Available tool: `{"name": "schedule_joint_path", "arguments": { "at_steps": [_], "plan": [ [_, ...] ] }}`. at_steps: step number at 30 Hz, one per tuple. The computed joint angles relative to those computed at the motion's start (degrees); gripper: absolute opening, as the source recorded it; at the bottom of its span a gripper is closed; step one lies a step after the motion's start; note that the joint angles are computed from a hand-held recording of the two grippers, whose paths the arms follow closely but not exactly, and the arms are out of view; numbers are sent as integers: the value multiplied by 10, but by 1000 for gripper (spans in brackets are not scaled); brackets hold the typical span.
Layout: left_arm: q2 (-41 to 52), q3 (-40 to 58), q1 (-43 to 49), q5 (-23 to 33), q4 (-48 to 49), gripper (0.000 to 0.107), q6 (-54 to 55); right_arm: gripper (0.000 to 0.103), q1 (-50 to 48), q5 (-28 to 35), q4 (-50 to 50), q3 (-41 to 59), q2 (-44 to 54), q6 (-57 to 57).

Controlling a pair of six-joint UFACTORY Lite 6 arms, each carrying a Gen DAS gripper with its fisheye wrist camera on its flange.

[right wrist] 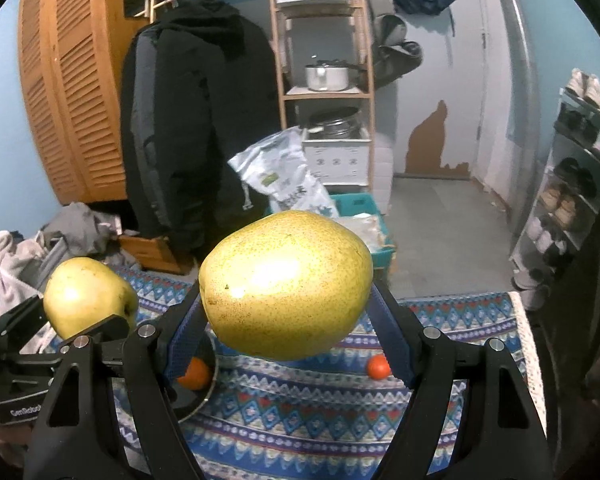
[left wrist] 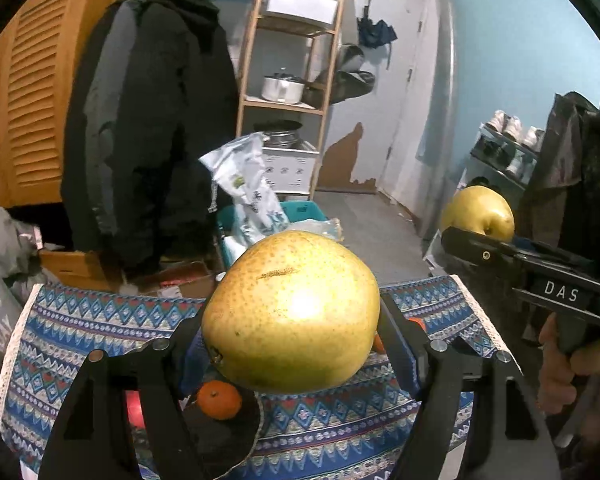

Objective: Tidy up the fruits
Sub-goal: 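Carry both pears over the dark glass plate with both grippers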

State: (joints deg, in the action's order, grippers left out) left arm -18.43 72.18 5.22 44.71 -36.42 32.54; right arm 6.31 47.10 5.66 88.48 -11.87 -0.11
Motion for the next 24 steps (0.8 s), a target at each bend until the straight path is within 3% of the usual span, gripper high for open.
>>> {"name": "schedule_joint_path", "arguments": {
  "at_steps": [12, 24],
  "plan": [
    [29, -34, 147, 32, -73, 77, 117, 77, 131, -29, -71, 33, 85, 102],
    [99, -89, 222, -7, -69, 77, 187, 77, 205, -68, -67, 55, 187, 128]
  ]
}}
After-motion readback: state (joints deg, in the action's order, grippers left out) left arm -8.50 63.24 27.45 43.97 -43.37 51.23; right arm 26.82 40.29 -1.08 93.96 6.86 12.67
